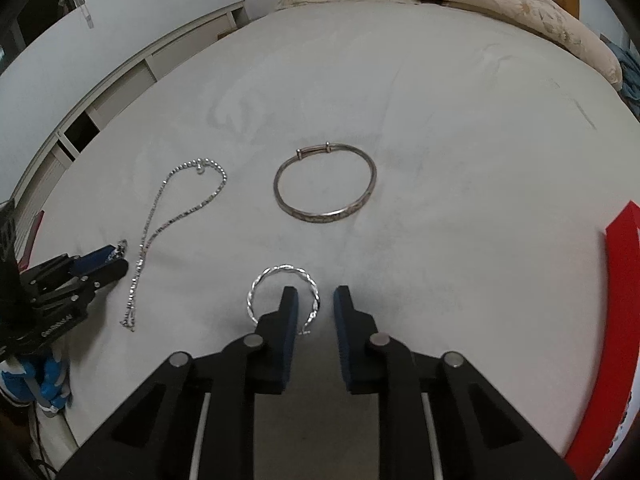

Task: Organize jewelry
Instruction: 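Grasp the silver wristwatch with the left gripper while the right gripper grasps the twisted silver ring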

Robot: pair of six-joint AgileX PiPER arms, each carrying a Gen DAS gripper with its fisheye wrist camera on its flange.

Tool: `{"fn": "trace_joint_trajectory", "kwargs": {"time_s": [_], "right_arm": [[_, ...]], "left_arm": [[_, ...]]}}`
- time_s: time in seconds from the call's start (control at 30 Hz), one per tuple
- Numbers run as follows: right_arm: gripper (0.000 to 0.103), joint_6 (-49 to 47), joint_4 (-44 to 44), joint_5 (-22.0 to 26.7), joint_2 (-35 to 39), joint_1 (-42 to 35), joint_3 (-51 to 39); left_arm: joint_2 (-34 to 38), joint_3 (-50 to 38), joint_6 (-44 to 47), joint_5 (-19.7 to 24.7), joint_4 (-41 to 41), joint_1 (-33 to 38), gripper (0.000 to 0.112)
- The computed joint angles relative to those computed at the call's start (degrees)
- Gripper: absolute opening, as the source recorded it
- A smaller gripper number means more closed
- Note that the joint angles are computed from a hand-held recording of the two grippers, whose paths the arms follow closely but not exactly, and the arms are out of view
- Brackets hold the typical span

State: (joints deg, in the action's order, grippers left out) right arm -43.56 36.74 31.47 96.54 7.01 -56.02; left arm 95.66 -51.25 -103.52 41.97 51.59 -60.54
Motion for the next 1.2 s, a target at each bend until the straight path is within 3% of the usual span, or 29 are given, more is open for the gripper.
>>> {"fn": "trace_joint_trajectory", "kwargs": {"time_s": [0.23,0.33,0.4,0.67,0.93,1.2], "right_arm": [[0.013,3.05,-6.57,-1.36,2.88,3.22,-2.9],[0.006,7.68,-11.19,-2.27,2.48,5.22,-3.21],[0.006,10.94,-13.79,-3.62,1.32,6.36,-2.25],[0.005,9.97,-9.26,-2.8,-9.49,4.39,5.03],[0.005,11.98,-9.35,5.67,-24.24,-0.95,9.75],[0.005,8.91,-7.59,21.02,-41.43,-13.13,12.7]], "left_arm": [[0.76,-1.04,0.69,0.79,-0.17,0.18,0.024],[1.19,-2.25,2.71,1.96,-1.45,0.18,0.024],[1.08,-2.8,3.86,2.48,-2.47,0.27,0.024],[0.42,-5.72,6.23,5.46,-6.76,-0.86,0.024],[-2.85,-8.7,4.1,13.19,-7.54,-7.78,0.024],[-4.06,-16.44,1.89,26.49,-6.61,-18.58,0.024]]}}
